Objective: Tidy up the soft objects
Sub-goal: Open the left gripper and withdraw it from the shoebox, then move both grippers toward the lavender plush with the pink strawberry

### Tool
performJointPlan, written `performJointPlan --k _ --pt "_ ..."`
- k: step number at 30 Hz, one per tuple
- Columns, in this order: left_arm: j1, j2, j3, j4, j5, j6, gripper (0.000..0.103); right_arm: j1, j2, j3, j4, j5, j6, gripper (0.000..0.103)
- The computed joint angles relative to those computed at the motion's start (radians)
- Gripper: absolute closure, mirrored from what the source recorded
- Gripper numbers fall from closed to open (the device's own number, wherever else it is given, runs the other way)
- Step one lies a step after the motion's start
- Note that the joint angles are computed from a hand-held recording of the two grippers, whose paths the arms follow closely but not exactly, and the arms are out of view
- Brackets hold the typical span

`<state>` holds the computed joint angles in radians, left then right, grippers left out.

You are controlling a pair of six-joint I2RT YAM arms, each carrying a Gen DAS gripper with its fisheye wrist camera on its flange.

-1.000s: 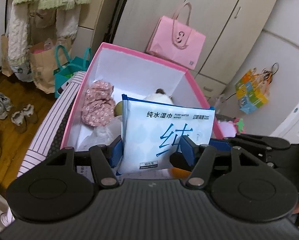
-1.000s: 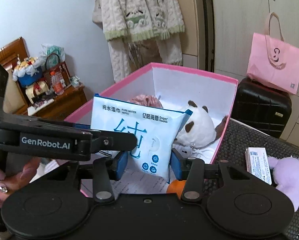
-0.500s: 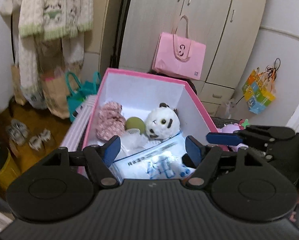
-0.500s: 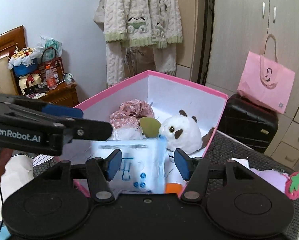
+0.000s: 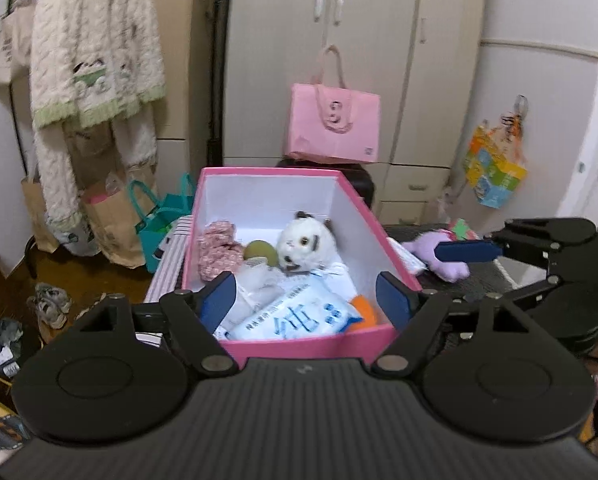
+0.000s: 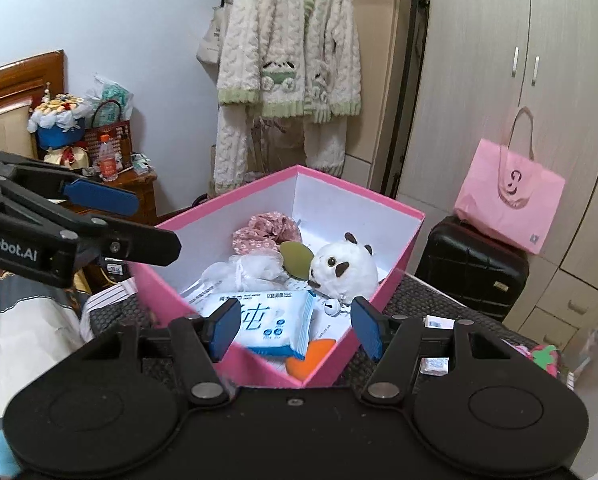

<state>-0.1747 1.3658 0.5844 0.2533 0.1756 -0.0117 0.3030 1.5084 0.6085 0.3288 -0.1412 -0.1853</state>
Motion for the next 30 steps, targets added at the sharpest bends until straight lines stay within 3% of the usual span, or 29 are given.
performJointPlan --k 10,17,22,30 --pt "-0.091 -0.182 0.025 -0.276 0.092 0.066 0.025 -0.180 -0.364 -0.150 -0.204 -0.177 -0.069 0.037" --pt "-0.225 -0.160 0.053 -0.286 0.060 0.047 0.025 -0.380 -0.519 -0.215 -0.266 -0.290 -0.132 0.036" --pt "-0.311 -0.062 0.105 -0.253 0.031 0.024 0.025 -0.530 -0.489 -0.221 -0.244 -0.397 -0.175 0.035" --pt "-0.439 0.155 0.218 -0.126 -0.095 -0.028 0.025 -0.683 -0.215 -0.131 -0.141 -0.521 -0.220 0.035"
